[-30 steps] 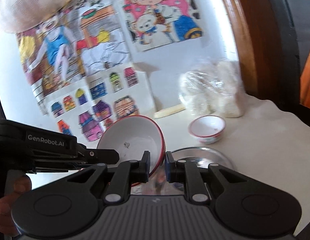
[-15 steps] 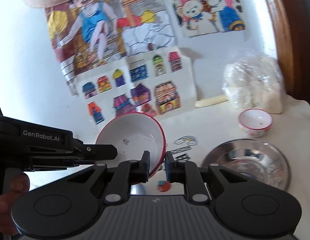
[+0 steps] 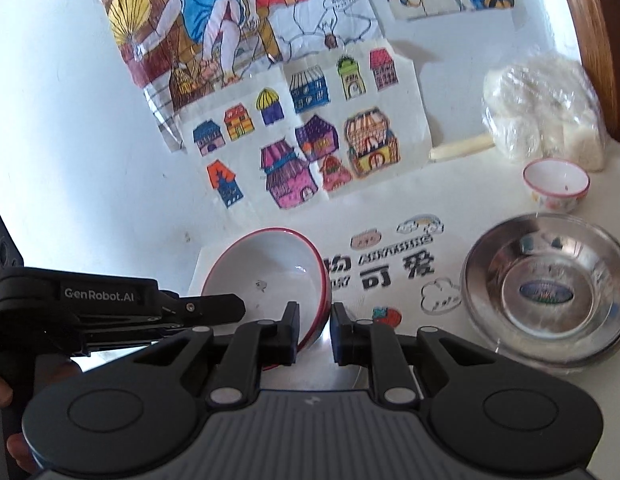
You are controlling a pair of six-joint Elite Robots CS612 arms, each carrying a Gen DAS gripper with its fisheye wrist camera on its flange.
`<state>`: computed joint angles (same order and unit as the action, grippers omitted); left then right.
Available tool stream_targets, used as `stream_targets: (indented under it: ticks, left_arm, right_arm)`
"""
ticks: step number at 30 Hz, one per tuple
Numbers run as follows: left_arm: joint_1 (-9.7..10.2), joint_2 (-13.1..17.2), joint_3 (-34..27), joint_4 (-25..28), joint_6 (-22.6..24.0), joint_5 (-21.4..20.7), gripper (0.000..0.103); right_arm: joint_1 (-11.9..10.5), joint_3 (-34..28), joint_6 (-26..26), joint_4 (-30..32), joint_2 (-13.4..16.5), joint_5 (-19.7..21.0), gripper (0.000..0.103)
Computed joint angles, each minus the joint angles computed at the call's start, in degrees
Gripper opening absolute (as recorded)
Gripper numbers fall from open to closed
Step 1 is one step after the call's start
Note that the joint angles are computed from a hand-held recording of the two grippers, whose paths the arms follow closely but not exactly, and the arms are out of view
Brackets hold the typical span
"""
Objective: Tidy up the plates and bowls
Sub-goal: 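Lift the white bowl with both grippers and carry it over the steel bowl, then lower the white bowl into the steel bowl and open both grippers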
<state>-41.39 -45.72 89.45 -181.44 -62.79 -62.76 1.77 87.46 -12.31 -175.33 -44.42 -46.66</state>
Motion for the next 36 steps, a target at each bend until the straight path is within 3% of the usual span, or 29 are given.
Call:
stream_targets:
  ticks: [5, 23, 36]
  left_arm:
    - [-0.4, -0.28, 0.71, 1.4, 0.44, 0.9, 0.011]
    - [0.64, 0.03, 1.36, 2.52, -1.64, -3.92, 0.012]
    - [1.09, 0.29, 1.28, 1.85, -2.06, -5.39, 0.015]
  right_arm:
    - [0.49, 0.67, -1.58, 2.6, -0.38, -1.3, 0.018]
    - [1.43, -0.19, -4.15, 8.83, -0.75, -4.89, 0.02]
    - [1.77, -0.41, -4.02, 9.6, -0.69, -5.94, 0.024]
